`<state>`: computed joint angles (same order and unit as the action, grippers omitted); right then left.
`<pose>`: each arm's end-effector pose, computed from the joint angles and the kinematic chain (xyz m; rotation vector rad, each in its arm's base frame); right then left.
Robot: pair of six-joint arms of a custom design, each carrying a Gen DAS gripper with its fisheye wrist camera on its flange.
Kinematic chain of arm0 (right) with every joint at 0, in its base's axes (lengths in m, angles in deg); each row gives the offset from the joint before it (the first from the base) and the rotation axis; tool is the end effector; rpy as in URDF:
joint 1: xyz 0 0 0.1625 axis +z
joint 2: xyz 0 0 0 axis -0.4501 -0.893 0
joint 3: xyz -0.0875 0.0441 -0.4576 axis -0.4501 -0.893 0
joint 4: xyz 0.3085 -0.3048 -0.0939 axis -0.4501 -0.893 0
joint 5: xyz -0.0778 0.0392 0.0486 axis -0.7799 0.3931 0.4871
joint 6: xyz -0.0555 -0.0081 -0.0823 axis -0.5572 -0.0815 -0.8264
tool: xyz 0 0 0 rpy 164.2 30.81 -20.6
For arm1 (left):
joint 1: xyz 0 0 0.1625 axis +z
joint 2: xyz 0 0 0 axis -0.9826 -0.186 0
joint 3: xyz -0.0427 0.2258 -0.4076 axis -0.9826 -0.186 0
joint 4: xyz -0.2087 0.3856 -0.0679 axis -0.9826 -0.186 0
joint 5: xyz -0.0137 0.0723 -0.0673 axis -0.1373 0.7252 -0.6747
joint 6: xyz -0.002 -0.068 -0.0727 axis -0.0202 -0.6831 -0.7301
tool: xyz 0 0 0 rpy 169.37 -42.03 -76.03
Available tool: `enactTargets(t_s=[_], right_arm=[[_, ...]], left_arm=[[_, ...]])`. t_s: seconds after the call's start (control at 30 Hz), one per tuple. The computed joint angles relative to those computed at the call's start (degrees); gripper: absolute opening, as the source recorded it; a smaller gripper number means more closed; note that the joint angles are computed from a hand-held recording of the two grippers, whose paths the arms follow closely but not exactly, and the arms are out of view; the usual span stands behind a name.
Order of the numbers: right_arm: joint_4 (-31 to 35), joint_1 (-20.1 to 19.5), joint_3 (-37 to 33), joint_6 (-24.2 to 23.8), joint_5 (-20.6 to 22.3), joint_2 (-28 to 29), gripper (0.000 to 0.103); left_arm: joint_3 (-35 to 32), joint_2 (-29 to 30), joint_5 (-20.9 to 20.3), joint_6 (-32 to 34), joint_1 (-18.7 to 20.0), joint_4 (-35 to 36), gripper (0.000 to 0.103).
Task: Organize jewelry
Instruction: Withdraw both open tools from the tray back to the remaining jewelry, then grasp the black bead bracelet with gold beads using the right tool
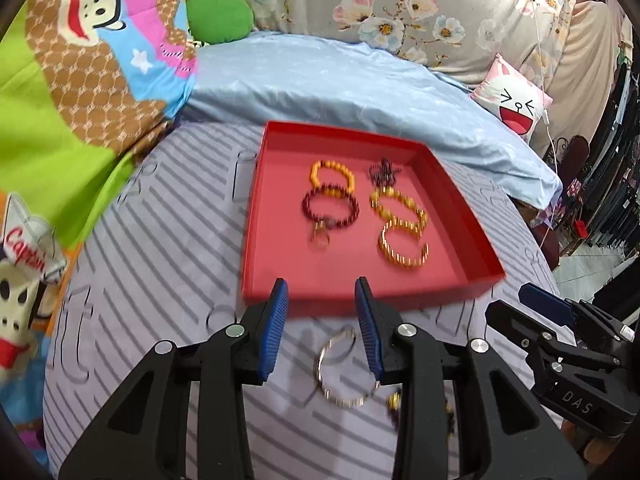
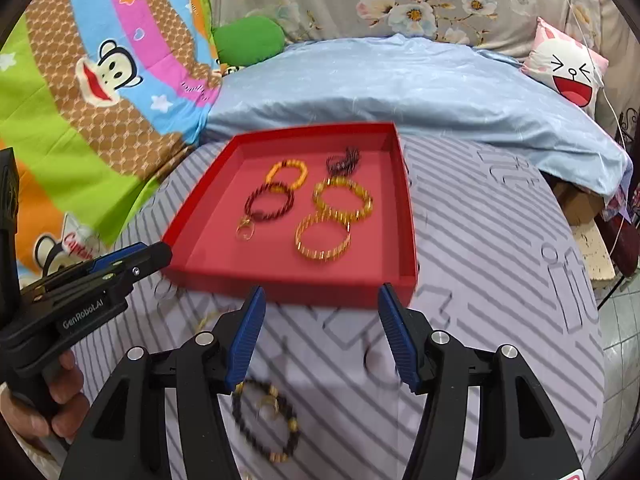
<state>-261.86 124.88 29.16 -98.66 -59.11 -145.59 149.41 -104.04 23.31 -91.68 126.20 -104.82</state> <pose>0.1488 -0.5535 0.2897 0.0810 -2.2709 0.9406 -0.3459 -0.6417 0.0876 0.7839 2.5571 -0.6707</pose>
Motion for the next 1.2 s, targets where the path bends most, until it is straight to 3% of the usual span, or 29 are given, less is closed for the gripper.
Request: enactTargets(t_s=[0.5, 0.73, 1.2], right_arm=[[1.2, -0.1, 8.1, 4.6, -0.8, -2.1, 0.055], [2.5, -0.7, 8.6, 5.2, -0.2, -0.9, 0.04], [2.0, -1.0, 7.9, 3.9, -1.7, 1.2, 0.026]], left_arm=[[10.5, -5.4, 0.3, -5.6, -0.8, 2.1, 0.033], [11.8, -6.0, 0.2, -6.4, -0.7, 2.7, 0.033], [11.8, -5.7, 0.1, -7.1, -0.6, 3.4, 0.033]])
